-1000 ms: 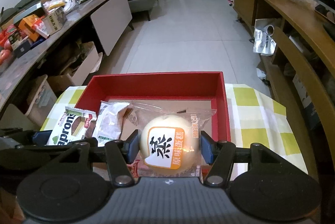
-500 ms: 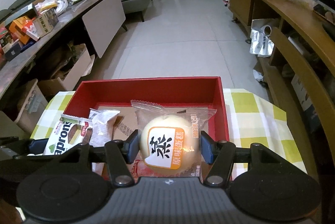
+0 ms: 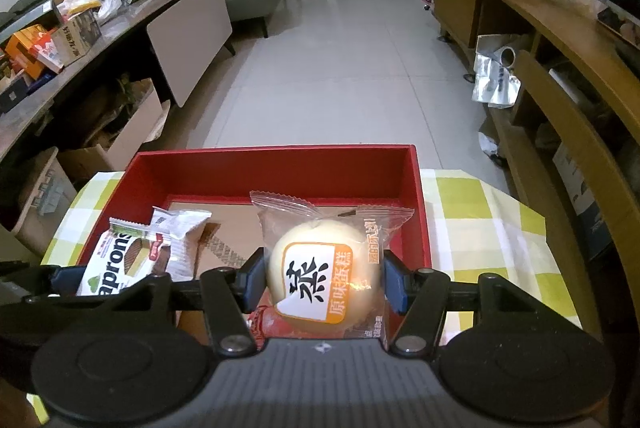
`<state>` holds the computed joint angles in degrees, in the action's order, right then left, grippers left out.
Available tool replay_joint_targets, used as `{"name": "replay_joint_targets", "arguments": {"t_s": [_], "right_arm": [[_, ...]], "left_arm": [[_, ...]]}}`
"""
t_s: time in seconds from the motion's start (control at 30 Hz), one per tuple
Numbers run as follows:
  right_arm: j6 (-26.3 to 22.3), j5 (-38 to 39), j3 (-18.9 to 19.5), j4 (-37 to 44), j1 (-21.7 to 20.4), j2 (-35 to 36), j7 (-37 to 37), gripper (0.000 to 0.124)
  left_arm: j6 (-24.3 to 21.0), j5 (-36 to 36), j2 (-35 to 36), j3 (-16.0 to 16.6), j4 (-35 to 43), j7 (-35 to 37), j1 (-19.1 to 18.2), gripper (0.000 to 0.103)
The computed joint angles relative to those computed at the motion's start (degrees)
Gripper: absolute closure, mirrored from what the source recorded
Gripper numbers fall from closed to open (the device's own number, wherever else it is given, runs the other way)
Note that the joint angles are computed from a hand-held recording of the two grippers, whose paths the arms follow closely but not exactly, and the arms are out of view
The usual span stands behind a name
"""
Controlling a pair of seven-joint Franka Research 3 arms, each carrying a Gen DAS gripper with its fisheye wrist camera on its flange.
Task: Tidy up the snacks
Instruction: 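Carry the wafer and the bun over the red box with both grippers, then lower the wafer and bun into the box and open both grippers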
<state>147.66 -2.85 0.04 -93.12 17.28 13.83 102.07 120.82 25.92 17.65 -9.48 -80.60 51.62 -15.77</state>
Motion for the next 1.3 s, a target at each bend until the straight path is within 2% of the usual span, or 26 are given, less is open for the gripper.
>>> {"name": "replay_joint_targets", "arguments": {"t_s": [1.3], "right_arm": [[-0.1,-3.6,-1.2,1.9,1.0,2.9,1.7,0.060]], "left_arm": [[-2.6,-1.1,3.4,0.6,3.3,-0.2,-0.2,0.038]]}}
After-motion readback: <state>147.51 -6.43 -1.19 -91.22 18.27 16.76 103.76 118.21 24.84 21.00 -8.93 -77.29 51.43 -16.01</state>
